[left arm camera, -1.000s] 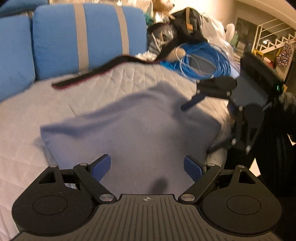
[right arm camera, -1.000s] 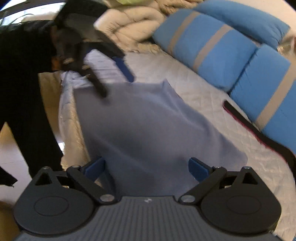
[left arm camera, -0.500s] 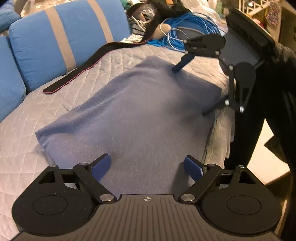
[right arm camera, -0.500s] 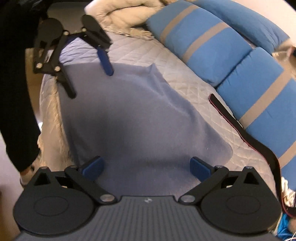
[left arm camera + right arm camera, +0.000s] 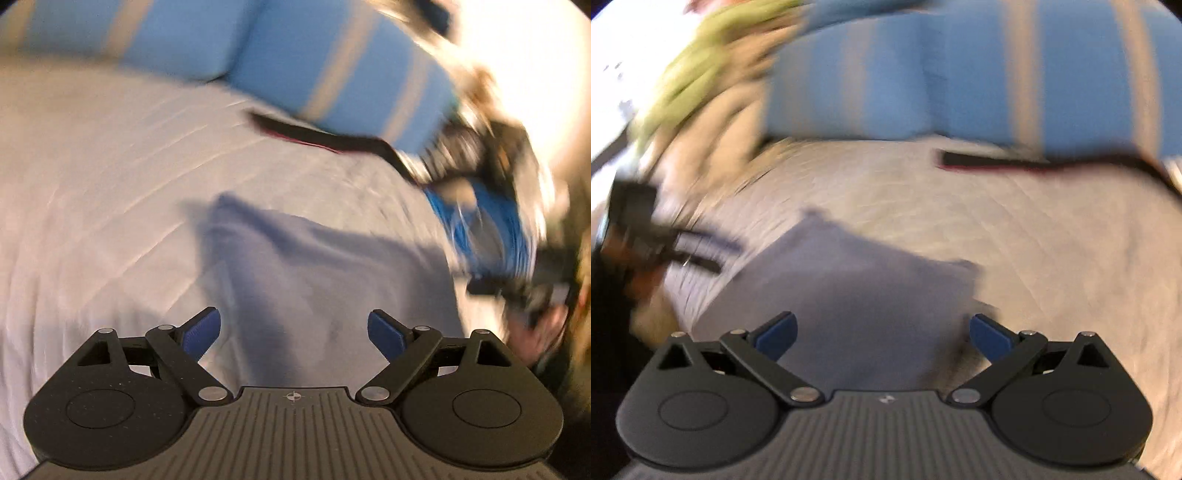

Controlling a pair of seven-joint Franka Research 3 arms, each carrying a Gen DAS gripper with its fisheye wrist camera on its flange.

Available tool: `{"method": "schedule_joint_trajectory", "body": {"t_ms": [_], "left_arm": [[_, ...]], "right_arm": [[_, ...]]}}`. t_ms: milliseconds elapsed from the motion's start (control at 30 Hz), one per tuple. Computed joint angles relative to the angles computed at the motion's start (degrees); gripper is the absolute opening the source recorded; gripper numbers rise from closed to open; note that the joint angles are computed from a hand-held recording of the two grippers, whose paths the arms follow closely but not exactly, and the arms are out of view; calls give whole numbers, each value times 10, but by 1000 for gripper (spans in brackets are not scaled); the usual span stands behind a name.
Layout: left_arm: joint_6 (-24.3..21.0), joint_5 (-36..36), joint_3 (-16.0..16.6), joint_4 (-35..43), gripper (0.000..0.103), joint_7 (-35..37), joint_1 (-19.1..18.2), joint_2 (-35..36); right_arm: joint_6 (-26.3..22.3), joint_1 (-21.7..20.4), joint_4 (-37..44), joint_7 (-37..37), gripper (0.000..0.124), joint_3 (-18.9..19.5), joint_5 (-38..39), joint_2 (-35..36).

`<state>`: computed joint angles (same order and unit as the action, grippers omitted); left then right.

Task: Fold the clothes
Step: 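Grasp the blanket edge with the right tool while the left tool holds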

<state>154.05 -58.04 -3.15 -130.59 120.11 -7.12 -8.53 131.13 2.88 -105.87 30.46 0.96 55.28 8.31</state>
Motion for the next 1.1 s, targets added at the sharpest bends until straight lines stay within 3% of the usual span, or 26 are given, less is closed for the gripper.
{"method": "schedule_joint_trajectory", "body": {"t_ms": [100, 200, 400, 633, 900, 1100], "left_arm": [[-32, -45, 12, 5, 87, -28, 11, 10], [-64, -54, 10, 14, 87, -45, 23, 24], [-85, -100, -4, 23, 88, -40, 42, 43], [-107, -172, -8, 27, 88, -26, 58, 53], [-150, -183, -22, 53, 88, -21, 65, 80], [-155, -208, -27, 52, 88, -12, 70, 83]], "right_arm": [[-71, -12, 73, 181, 103, -14, -47, 59], [-144, -36, 115, 254, 103, -9, -57, 97], [-174, -49, 120, 274, 103, 5, -59, 108], [-167, -47, 112, 285, 103, 9, -56, 107], [-179, -52, 114, 282, 102, 13, -32, 113], [-193, -59, 119, 293, 101, 15, -6, 121]]}}
